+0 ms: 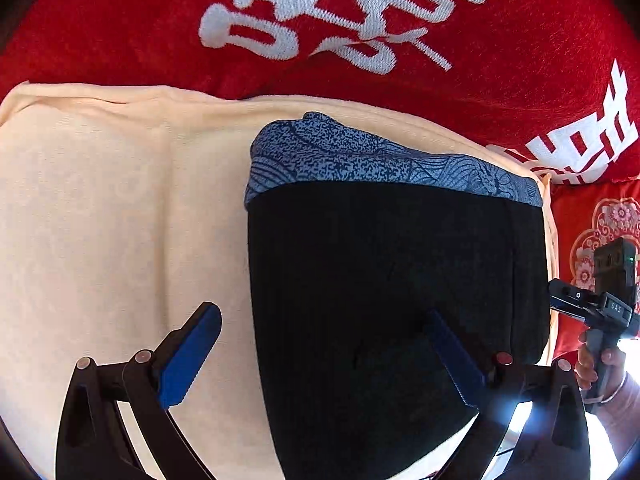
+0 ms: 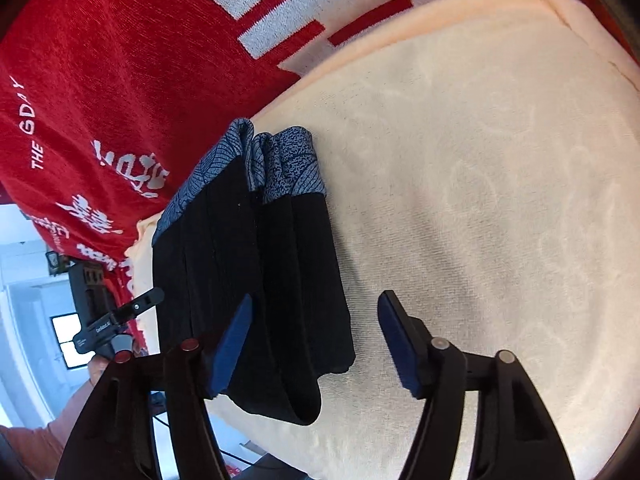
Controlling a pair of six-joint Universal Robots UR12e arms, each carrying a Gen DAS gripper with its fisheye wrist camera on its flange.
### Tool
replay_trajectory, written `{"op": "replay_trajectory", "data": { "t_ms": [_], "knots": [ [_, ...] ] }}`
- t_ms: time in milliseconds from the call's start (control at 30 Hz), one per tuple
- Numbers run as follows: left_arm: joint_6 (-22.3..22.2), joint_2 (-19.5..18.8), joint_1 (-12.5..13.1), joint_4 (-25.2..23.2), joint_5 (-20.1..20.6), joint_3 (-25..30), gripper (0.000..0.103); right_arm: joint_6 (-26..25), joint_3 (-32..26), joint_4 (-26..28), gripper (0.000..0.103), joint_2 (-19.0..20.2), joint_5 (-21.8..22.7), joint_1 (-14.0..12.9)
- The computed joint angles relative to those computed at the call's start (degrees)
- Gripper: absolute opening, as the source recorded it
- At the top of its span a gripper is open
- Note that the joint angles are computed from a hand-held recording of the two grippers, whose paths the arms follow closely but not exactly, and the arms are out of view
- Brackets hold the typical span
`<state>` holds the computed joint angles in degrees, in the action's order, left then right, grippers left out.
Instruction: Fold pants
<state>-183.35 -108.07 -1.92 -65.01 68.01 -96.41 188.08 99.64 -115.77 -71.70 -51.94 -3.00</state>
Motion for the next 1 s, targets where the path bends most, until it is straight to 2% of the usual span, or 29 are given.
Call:
{"op": "replay_trajectory", "data": {
  "t_ms": [67,100,233,500,600,667,767,833,933,1000],
  "knots": [
    [-0.3,-0.4,0.0,0.2,-1.1,-0.2,0.103,-0.3,0.1,0.0,0.072,0.5,2.0,-0.3],
    [-0.1,-0.8,0.2,-0.4,-2.8,-0.1,0.103,-0.8,-0.1,0.4,0.072,1.1,3.7,-0.4],
    [2.5,-1.4,0.3,-3.1,-5.6,0.6,0.103,-6.9,-0.9,3.6,0.072,2.6,7.6,-0.7],
    [2.6,-2.1,1.1,-1.4,-10.6,-0.6,0.103,-16.0,-1.7,8.9,0.073,5.3,16.0,-1.6],
    [1.8,-2.3,0.4,1.2,-9.7,-0.7,0.103,-17.8,-2.6,10.1,0.074,6.4,17.5,-1.1],
    [1.1,-2.3,-0.1,2.5,-8.6,-0.7,0.103,-16.3,-2.8,9.2,0.073,6.7,18.0,-0.9],
    [1.2,-1.1,-0.3,4.9,-7.1,-1.5,0.091,-14.5,-2.4,10.3,0.060,5.8,16.4,-1.7],
    [1.6,-0.4,-0.8,6.0,-5.5,-1.6,0.079,-13.2,-2.0,8.7,0.051,5.3,16.2,-1.4],
    [0.5,0.7,-0.8,7.1,-5.2,-2.1,0.067,-10.8,-1.4,6.7,0.046,4.5,16.2,-1.2],
    [0.1,1.4,-0.6,7.2,-5.1,-2.3,0.065,-10.2,-1.3,6.7,0.045,4.1,16.7,-1.2]
  ]
}}
